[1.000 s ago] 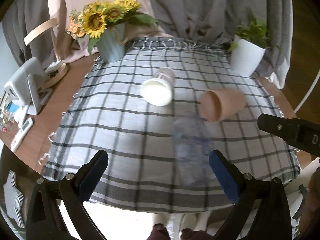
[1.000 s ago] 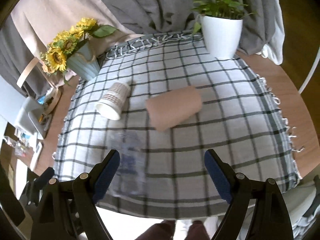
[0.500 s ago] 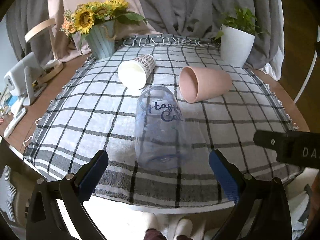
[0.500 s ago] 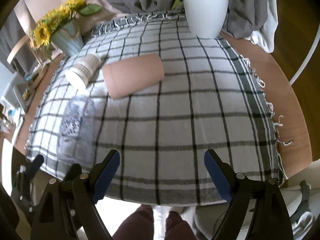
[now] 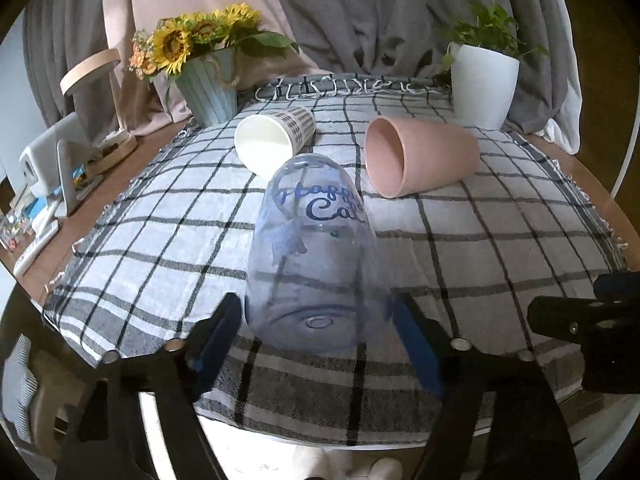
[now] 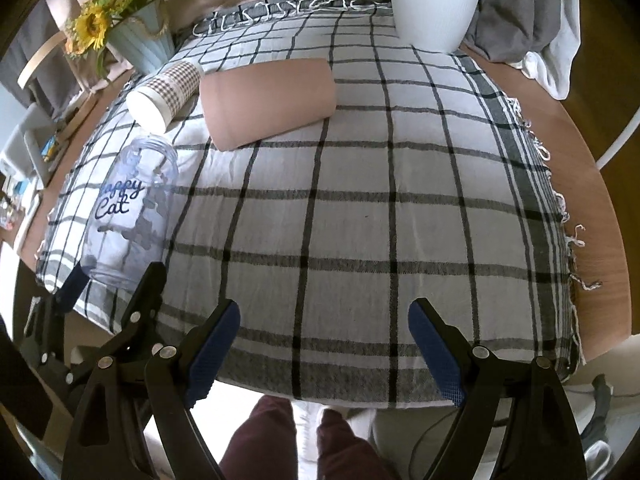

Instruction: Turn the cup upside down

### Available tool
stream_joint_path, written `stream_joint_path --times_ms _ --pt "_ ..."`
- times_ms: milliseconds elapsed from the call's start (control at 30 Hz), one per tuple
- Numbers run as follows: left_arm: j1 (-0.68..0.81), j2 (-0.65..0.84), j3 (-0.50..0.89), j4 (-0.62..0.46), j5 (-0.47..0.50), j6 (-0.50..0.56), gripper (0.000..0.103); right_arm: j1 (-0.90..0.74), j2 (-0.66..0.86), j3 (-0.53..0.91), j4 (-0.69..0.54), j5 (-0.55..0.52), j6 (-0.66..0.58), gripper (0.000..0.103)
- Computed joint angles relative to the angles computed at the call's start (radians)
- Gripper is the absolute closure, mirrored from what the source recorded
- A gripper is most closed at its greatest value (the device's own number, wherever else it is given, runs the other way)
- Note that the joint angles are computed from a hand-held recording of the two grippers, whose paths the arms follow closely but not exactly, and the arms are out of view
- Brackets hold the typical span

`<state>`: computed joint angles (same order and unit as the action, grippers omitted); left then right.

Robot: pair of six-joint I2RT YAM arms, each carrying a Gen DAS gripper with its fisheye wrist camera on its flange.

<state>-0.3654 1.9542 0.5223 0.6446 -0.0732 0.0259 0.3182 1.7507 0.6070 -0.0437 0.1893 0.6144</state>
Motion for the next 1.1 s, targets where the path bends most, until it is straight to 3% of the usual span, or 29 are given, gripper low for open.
stream_joint_path --times_ms 333,567,1100 --pt "0.017 -0.107 0.026 -0.120 0.027 -0.002 0.033 -0.016 -0.020 0.008 -0.002 -0.027 -0.013 0.017" --pt "0.050 -0.155 0.134 -0.266 0.063 0.000 0.033 -0.035 -0.042 0.054 -0.011 -0.047 -0.024 0.017" --pt "0.110 -0.049 0.437 -0.506 0.171 0.023 0.033 -0.088 0.001 0.203 -0.032 -0.072 -0.013 0.017"
